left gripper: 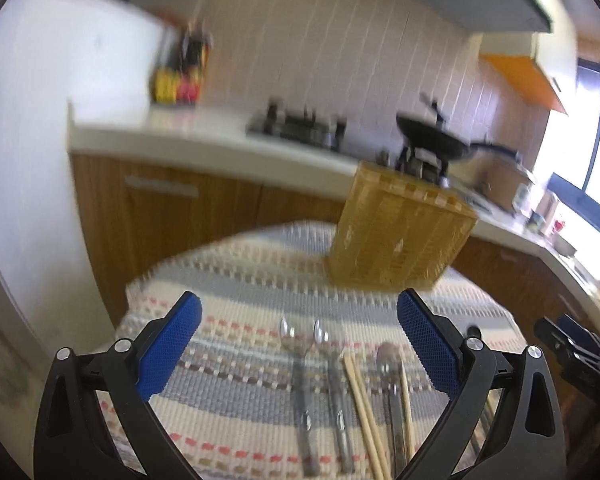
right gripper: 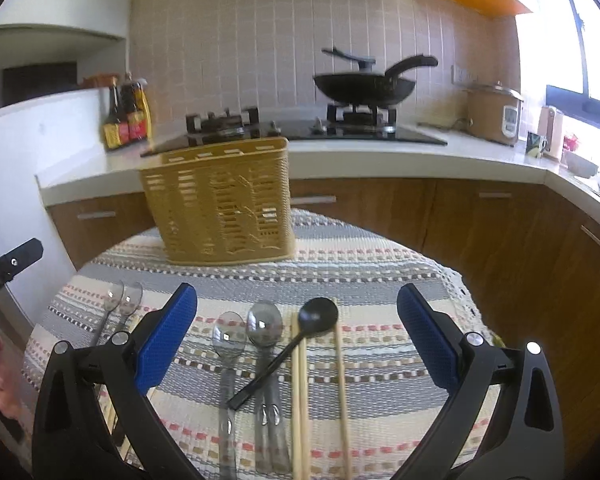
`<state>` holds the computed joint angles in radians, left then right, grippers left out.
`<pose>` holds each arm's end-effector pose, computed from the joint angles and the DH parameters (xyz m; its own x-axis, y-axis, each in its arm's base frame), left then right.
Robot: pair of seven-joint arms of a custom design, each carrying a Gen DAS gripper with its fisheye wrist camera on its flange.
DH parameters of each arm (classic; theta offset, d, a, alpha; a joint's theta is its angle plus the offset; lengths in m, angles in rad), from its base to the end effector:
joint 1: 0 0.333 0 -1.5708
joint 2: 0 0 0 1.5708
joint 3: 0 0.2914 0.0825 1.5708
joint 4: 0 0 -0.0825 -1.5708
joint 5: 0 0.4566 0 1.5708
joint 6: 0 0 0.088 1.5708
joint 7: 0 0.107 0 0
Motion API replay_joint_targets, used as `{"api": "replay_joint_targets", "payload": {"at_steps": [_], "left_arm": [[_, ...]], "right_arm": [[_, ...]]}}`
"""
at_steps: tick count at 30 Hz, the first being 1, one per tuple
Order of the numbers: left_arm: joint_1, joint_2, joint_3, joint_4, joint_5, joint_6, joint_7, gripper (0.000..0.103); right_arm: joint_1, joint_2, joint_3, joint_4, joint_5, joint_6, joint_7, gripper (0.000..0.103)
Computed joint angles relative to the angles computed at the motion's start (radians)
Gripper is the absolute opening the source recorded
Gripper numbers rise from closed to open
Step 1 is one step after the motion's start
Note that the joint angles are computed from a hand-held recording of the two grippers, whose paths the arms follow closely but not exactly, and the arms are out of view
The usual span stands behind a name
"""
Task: Organize utensils
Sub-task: 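Grasp a clear plastic spoon with the left tool while the right tool grasps the black spoon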
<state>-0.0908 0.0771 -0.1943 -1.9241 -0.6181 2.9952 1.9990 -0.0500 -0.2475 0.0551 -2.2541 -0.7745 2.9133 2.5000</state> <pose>0.6708 -0.1504 0.5054 -0.2501 -0.9441 0.2147 -0.5595 -0.0400 -0.8278 0.5883 0.0473 0.5044 -0.2198 -0.9749 -0.0365 -0.5360 0.1519 -0.8304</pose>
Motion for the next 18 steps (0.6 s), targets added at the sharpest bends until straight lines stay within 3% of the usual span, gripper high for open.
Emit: {"api": "replay_joint_targets", "payload": {"at_steps": [2,4,5,7,10,13,17,18], "left_arm": [[0.019,0.042,0.023,0.088,0.043,-0.183,-0.054,0.087],[0.042,0.109,0.034,0.204,0.073,-0.404,-0.088,0.081],[0.045,0.15,0.042,0.271,0.121,-0.515,-0.124,0.079],[0.045,0.237,0.045,0.394,0.205,-0.687,-0.154,0.07],[0.026,0.307,0.043,0.458,0.301,-0.757,-0.185,0.05],[0.016,0.378,0.046,0.553,0.368,-0.833,-0.207,0.043],[0.002,0.41,0.038,0.597,0.41,-0.841,-0.208,0.041],[0.0,0.423,0.036,0.613,0.415,-0.849,-0.207,0.036]], "right_arm": [[0.061,0.017,-0.048,0.035,0.146,-0.07,-0.151,0.09],[0.123,0.047,-0.102,0.081,0.35,-0.129,-0.329,0.078],[0.156,0.068,-0.132,0.115,0.482,-0.172,-0.438,0.076],[0.172,0.109,-0.144,0.182,0.635,-0.278,-0.565,0.066],[0.166,0.182,-0.159,0.28,0.915,-0.417,-0.741,0.049],[0.129,0.243,-0.146,0.352,1.043,-0.521,-0.796,0.041],[0.088,0.315,-0.121,0.429,1.142,-0.627,-0.824,0.035],[0.078,0.333,-0.116,0.45,1.162,-0.651,-0.828,0.033]]}}
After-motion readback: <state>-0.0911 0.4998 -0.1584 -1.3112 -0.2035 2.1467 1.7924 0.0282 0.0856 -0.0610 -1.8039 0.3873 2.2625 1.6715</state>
